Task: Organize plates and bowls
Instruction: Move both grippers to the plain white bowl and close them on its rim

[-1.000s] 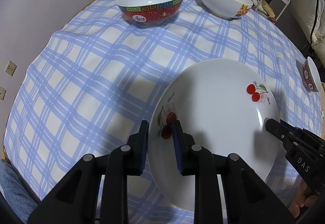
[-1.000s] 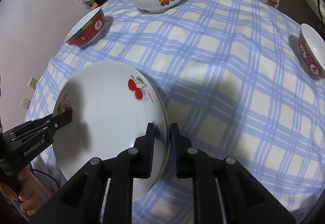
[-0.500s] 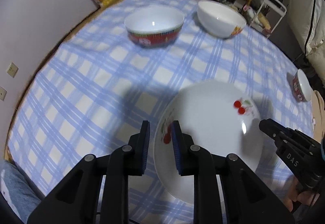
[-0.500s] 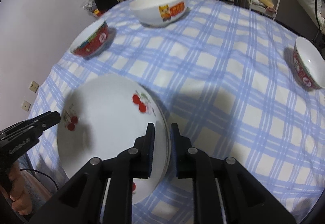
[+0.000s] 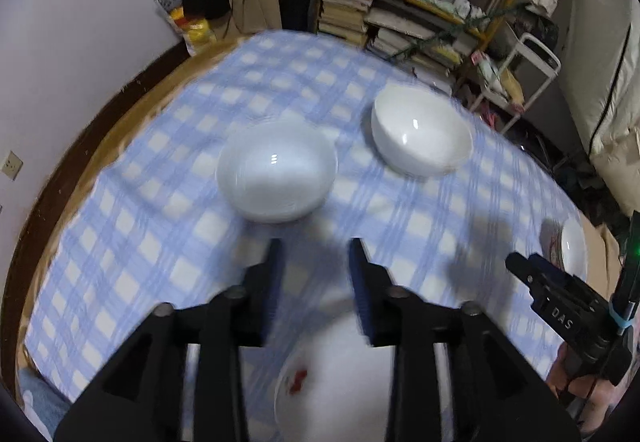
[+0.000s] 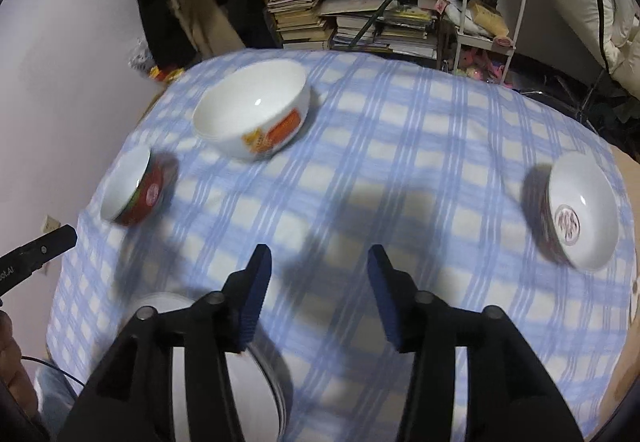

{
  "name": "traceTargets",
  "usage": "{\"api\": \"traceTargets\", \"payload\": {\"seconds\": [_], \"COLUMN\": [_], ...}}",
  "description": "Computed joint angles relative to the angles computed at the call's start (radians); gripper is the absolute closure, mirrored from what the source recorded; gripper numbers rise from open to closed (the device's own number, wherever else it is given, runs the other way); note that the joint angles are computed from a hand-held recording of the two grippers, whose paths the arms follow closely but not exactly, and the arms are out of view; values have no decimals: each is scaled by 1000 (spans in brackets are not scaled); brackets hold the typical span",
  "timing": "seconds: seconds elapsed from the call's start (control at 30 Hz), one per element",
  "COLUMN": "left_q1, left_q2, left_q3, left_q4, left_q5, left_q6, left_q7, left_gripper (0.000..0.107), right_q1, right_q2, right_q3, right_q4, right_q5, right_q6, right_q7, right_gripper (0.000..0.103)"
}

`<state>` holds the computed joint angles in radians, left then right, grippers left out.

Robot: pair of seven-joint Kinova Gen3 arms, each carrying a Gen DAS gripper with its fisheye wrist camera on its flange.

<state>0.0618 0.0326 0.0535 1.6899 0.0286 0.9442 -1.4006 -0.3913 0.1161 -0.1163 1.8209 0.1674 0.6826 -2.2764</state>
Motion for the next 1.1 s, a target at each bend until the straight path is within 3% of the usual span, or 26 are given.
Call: {"api": "traceTargets", "payload": {"seconds": [0.07,0.17,0.3,0.33,0.43,0.63,0.7,0.83,1.07,1.1], "left_q1": [12,31,35,40,40,-5,18,19,87,96], "left_q2": [28,91,171,195,262,373,402,447,530,538], "left_q3": [7,10,1,-3,-10,8,-2,11,-16,-20], "left_q4": [-30,-98,-185,-214,-297,-418,-446,-487,-586,-592], "left_q5": [-37,-84,-81,-87,-83,17,-3,15,-58,-70], "left_q6": [-18,-19,-8,1,45,98,104,107,174,178], "left_q7": [34,61,67,80,90,14,19,-16,-21,-20], "left_gripper": [61,57,31,27,21,21,21,21,21,27], "right_q1": [35,25,75,79,77,91,129,174,135,135], "right_q2": [25,55,87,99,136,230,274,305,379,387], "right_q3": [-6,36,31,33,43,47,26,13,52,52], "right_q4": [-38,-88,-132,-147,-194,-301,-361,-380,-475,-487], "right_q5": [-26,-7,-73,-80,-76,-105,-168,-271,-265,-264], "right_q6": [11,12,-28,-28,-21,30,89,87,142,151], "right_q7": [34,-4,78,93,127,190,261,320,281,279], "right_gripper": [45,28,4,2,1,1,1,1,2,10]}}
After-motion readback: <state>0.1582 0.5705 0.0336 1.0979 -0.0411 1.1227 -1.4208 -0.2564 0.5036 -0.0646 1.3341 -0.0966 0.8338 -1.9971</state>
